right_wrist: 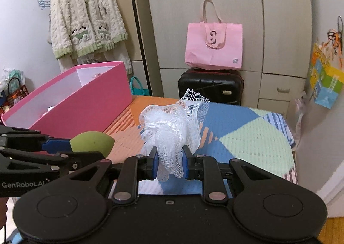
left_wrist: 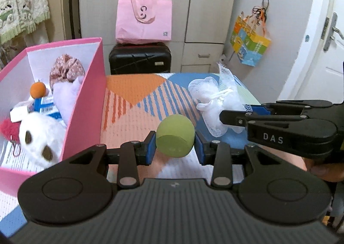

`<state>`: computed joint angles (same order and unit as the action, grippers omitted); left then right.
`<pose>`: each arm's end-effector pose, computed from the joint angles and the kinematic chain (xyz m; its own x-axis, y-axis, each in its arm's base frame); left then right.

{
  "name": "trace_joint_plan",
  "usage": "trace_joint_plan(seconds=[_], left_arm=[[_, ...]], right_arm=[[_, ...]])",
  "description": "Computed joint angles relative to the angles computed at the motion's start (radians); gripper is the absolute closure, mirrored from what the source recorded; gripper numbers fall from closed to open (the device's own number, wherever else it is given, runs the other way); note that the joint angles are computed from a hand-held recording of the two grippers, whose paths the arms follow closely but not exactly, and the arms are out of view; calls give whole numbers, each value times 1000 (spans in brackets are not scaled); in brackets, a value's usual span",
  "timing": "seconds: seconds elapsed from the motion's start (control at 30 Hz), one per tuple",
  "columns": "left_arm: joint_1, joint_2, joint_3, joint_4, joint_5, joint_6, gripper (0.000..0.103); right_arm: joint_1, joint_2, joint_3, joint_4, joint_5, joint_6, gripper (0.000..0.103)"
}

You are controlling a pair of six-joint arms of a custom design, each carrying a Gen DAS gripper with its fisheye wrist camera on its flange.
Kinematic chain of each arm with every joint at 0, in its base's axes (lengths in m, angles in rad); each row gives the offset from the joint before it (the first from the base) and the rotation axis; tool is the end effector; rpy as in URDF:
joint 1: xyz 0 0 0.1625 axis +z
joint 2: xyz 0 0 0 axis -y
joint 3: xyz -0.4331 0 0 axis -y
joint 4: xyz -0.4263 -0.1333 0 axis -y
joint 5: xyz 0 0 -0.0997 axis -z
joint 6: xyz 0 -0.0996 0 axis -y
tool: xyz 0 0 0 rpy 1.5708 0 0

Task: Organize soft objects
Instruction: 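Lift the green sponge with the left tool while the right tool carries the puff over the box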

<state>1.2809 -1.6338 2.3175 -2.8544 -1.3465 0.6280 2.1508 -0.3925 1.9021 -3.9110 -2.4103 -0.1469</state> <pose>0.0231 -0.4664 0.3016 -0.6464 0.5929 -0.4803 0.7609 0.5470 -0.3490 0.3468 -0.4214 -0.0686 -0.7964 0.0101 0.6047 -0.4915 0.5718 -0.6569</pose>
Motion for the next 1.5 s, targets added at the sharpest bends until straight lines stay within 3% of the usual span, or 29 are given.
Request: trace_joint_plan(seconds=[0.17,0.37,0.67,0.8,0.9,1.07,1.5], left_arm=[[5,-70,8,103,-17,5,67],[38,-129,-8,239,-49,3,67],[110,-196,-92,465,-92,38,67],[148,-206,-163,603,-126,49,67],[170,-209,-212,678,-152,61,67],[186,-223,-254,667,-174,114,67],[214,-165,-370,583,-271,164,66]], right_arm=[[48,17,6,11,-56,50,78],[92,26,30,92,-90,169,78],[129,-20,101,212,-4,319,78],[143,-40,101,265,35,349,77],[152,-50,84,290,80,349,77],[157,-56,32,324,162,313,77],[170,4,-192,366,201,97,75]])
